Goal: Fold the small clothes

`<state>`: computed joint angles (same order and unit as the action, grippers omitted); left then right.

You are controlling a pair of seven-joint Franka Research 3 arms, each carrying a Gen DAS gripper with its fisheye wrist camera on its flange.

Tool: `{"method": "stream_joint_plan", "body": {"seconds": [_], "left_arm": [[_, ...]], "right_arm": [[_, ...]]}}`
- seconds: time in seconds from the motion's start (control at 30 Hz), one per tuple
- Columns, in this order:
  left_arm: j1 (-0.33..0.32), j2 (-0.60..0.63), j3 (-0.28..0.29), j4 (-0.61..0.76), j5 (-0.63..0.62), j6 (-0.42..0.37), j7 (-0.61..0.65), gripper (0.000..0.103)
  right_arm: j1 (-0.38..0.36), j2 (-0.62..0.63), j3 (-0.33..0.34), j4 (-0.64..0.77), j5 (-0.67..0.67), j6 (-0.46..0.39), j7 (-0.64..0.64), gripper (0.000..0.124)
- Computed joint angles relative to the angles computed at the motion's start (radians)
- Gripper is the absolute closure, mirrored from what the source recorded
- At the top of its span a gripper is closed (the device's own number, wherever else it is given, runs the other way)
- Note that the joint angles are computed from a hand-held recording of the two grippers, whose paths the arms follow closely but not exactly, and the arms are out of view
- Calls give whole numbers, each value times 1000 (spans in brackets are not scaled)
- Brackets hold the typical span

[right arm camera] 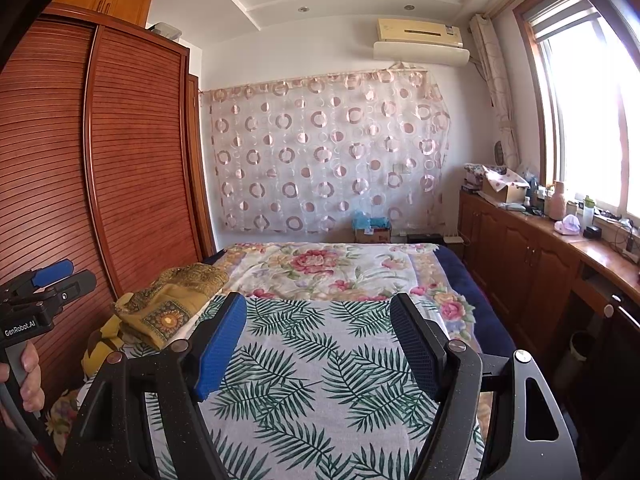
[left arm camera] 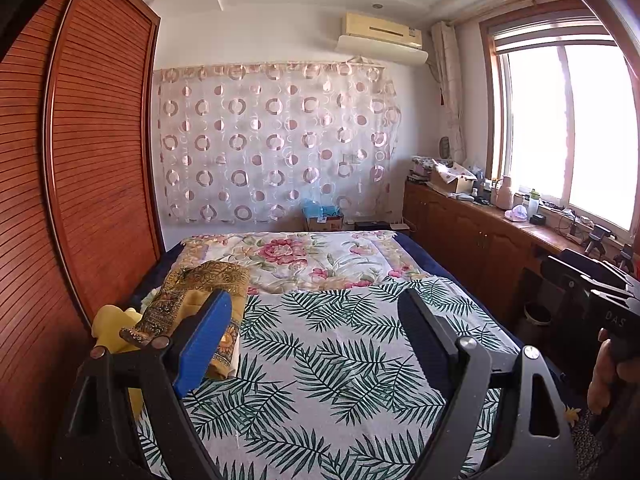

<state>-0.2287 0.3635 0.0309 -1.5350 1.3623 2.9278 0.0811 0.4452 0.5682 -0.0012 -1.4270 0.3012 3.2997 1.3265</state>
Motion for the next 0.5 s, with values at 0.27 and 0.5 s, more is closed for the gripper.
{"method": "stream_joint_plan", "body": {"seconds": [0.27,0.5], "left_arm": [[-1,0,1,-1,9,2,-7,17],[-1,-1,1,-4,16,2,-14,17]], "right_arm": [[-10,3,13,3,-1,0,-6,48],[-8,0,13,-3,2,4,-7,48]]}}
